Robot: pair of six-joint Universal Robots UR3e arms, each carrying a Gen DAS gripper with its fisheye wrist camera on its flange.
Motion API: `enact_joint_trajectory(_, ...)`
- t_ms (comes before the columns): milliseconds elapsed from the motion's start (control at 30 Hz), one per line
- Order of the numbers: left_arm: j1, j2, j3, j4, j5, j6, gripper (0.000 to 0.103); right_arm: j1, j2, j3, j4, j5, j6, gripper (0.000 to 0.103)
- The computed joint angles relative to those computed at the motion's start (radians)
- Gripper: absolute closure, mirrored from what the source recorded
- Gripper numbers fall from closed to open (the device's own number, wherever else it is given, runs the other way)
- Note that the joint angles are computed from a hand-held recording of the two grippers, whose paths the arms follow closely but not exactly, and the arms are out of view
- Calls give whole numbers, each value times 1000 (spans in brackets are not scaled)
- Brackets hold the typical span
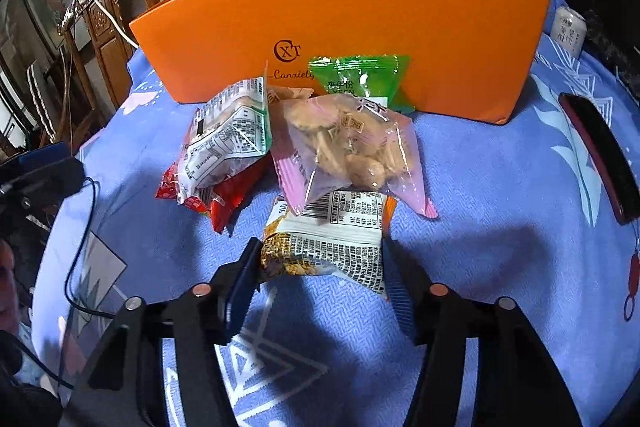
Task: Organize snacks
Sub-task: 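Move both grippers back toward the remaining snacks beside the box, then grasp the white-green snack pack with the left gripper while the right grasps the yellow chip bag, then carry the white pack and chip bag over the orange box, release both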
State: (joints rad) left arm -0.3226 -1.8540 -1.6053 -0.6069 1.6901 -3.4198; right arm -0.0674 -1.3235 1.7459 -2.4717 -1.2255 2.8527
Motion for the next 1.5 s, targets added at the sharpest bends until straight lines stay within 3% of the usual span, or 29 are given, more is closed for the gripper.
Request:
enact_joint_trajectory(133,-21,-71,56,68,-9,98,4,-48,-72,59,38,54,-6,45)
enact_joint_trajectory(400,-42,-269,284,68,-94,278,4,-152,-220,172,136,117,-57,45)
enact_joint_trajectory(800,-26,-435,461,30,-151,300,5,-178,-243,201,145,141,-58,44)
enact_joint_trajectory(833,-25,-439,461,30,-154,301,7,-177,-239,196,144,139,-56,44)
enact_joint_trajectory(900,-21,-439,454,28,-175,300,31,-184,-239,198,145,141,-57,44)
enact_joint_trajectory(933,-20,-442,457,21,-177,298,31,-189,-240,202,145,142,-57,44)
enact_joint_trajectory(1000,-19,-435,434,47,-176,288,42,-190,-243,206,142,138,-55,44)
enact_joint_trajectory(1500,-2,-267,241,137,-190,234,48,-201,-301,230,137,152,-58,44)
